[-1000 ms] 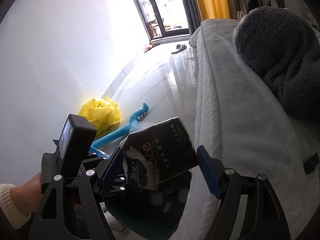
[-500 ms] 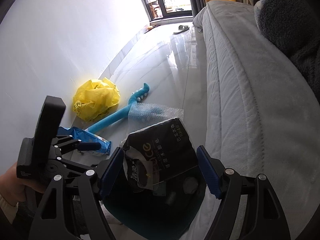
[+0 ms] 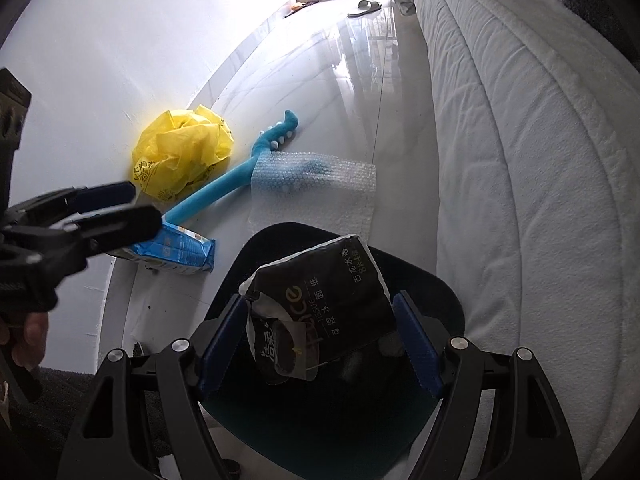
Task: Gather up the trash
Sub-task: 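Carry tape roll and Face pack over the black bin and open both grippers, then move both open grippers back over the bed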
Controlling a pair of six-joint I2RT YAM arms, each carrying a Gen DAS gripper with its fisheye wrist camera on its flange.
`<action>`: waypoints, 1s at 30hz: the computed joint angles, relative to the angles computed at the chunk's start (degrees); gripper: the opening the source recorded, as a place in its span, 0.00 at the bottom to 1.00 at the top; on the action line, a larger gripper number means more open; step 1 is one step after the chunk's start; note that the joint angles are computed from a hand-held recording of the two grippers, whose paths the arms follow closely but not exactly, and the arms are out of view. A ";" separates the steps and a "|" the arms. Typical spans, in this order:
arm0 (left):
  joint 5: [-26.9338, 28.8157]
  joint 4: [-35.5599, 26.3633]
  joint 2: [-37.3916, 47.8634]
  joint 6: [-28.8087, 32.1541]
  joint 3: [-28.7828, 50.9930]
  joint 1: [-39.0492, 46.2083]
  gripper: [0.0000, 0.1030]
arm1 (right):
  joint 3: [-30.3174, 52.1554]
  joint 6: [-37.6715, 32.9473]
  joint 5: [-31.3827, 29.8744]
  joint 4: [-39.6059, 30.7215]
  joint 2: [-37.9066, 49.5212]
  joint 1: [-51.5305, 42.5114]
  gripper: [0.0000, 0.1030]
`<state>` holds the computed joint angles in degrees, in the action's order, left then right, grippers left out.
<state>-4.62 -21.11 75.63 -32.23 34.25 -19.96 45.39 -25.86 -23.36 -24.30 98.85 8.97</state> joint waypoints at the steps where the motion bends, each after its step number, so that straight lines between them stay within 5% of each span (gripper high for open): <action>1: -0.50 -0.07 -0.84 0.16 0.32 -0.14 0.84 | -0.35 0.20 0.38 0.51 0.28 0.34 0.74; 9: -10.80 1.24 -7.44 -1.53 2.63 -4.38 0.84 | -1.96 -0.83 1.82 0.03 -1.53 0.84 0.76; 19: -23.40 2.89 -8.10 -1.64 9.07 -12.60 0.87 | -0.48 -5.93 -3.48 -6.49 -8.93 -5.90 0.83; 30: -27.26 6.17 0.35 -0.75 17.18 -22.24 0.96 | 5.15 -19.33 -14.03 -17.00 -15.67 -22.70 0.84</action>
